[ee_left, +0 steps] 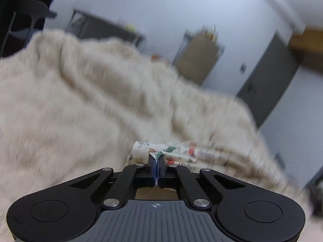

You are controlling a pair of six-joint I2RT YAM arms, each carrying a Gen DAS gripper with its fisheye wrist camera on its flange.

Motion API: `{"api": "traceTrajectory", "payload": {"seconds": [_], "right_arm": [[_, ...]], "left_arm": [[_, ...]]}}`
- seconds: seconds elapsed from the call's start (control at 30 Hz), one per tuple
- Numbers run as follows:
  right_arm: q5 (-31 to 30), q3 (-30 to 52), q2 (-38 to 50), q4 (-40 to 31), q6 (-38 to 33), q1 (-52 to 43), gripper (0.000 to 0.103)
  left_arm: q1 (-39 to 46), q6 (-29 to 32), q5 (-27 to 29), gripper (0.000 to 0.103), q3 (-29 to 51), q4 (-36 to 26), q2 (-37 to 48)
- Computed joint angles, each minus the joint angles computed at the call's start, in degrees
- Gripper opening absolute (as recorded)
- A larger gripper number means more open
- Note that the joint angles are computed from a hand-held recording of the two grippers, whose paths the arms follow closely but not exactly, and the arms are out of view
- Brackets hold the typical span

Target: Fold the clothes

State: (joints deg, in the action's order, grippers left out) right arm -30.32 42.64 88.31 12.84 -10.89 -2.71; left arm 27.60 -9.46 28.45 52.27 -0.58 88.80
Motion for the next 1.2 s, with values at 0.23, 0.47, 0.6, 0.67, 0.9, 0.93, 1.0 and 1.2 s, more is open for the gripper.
{"api": "traceTrajectory", "payload": {"seconds": [0.23,0.47,0.6,0.67,0.9,0.93,1.0,1.2], "right_arm": [[-6.89,5.30,-5.56,-10.90,-7.46,-1.72,0.083],[-0.83,18.81,-4.67,-26.10,-20.37,11.08,0.045],[10.07,25.61,1.35,-27.83,-26.47,22.28,0.042],[13.43,28.36,4.19,-28.29,-27.50,25.96,0.042],[24.15,36.32,12.75,-30.89,-30.37,34.19,0.004],[24.31,36.57,12.52,-30.94,-30.55,34.26,0.003],[23.79,37.22,11.28,-31.65,-30.42,33.97,0.001],[17.56,40.39,4.05,-37.45,-29.26,31.25,0.000]], "left_arm": [[0.56,-2.34,-0.60,0.000,-1.15,2.60,-0.67],[-4.63,11.36,0.48,0.036,-0.30,-1.19,-1.44],[-14.43,26.06,-14.17,0.048,-1.90,-2.83,-1.01],[-19.49,32.48,-22.96,0.050,-3.77,0.19,0.33],[-25.47,44.45,-33.90,0.004,-6.02,12.37,8.82],[-25.47,45.19,-34.62,0.004,-5.75,12.74,9.21],[-24.23,44.71,-33.54,0.004,-5.74,12.98,7.80],[-17.11,40.59,-27.66,0.003,-6.98,10.15,-7.15]]}}
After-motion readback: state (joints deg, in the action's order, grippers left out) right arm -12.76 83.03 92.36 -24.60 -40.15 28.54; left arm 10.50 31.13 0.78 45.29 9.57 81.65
